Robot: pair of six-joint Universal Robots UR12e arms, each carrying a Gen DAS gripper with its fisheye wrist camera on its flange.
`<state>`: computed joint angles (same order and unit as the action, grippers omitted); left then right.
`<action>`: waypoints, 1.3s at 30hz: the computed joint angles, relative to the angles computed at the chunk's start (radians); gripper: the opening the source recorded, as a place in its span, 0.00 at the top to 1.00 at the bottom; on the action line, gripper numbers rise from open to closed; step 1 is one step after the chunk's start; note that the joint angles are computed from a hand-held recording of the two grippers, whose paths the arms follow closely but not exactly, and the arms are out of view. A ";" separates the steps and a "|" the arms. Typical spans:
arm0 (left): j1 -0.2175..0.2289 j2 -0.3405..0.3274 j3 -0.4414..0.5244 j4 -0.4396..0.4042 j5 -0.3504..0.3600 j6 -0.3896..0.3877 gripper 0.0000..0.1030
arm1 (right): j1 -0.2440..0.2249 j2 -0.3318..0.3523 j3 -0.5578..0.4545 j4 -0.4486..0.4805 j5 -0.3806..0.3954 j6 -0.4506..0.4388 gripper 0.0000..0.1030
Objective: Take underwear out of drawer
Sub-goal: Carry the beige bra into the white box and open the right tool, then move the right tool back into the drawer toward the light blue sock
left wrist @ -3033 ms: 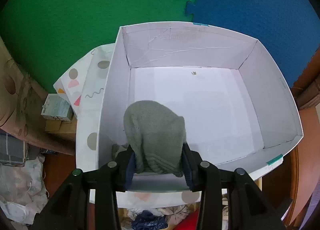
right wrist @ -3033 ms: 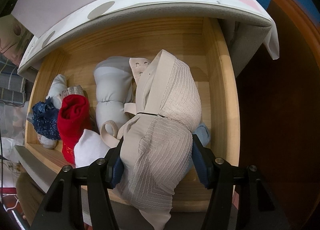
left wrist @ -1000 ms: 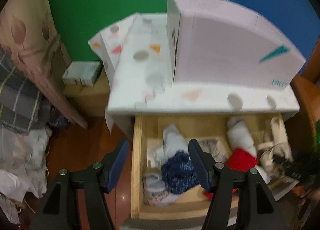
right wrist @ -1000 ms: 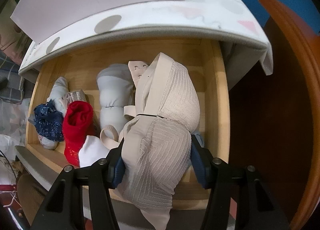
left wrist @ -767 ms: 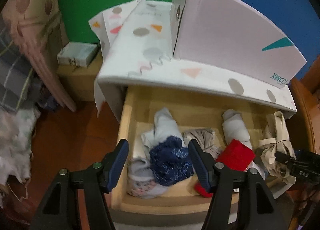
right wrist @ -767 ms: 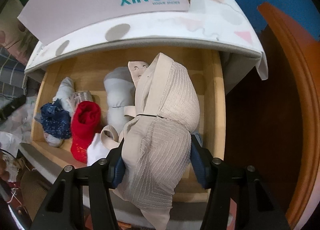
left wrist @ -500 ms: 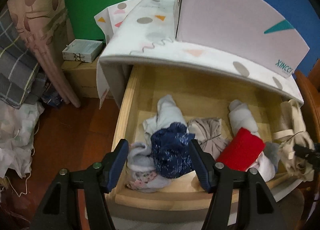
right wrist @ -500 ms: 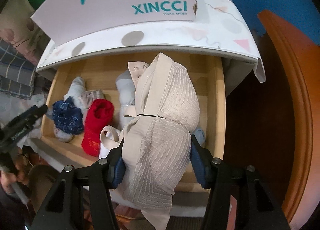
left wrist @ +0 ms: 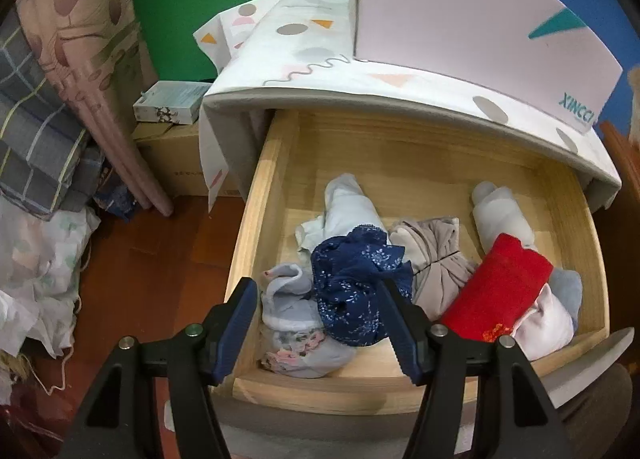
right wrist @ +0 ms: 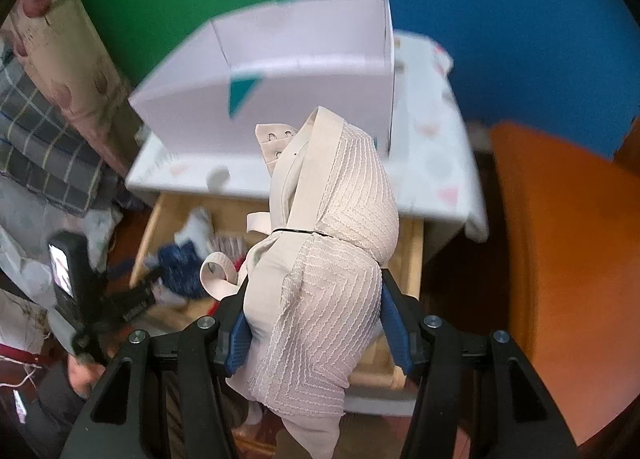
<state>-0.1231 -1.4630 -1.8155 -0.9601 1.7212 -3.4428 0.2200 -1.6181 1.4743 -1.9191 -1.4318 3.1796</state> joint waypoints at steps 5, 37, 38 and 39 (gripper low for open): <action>0.033 0.013 -0.014 0.005 -0.055 -0.051 0.38 | 0.007 0.056 -0.095 -0.033 -0.020 0.001 0.49; 0.070 0.038 -0.046 0.066 -0.122 -0.096 0.38 | 0.069 0.477 -0.585 0.244 -0.191 -0.001 0.33; 0.070 0.038 -0.045 0.062 -0.121 -0.093 0.38 | 0.070 0.467 -0.580 0.237 -0.189 0.001 0.33; 0.068 0.036 -0.043 0.057 -0.116 -0.094 0.38 | 0.070 0.451 -0.565 0.226 -0.183 0.000 0.33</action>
<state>-0.0549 -1.4272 -1.8586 -0.9029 1.6053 -3.5368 0.2902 -1.1671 0.9090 -1.6931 -1.6146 3.1792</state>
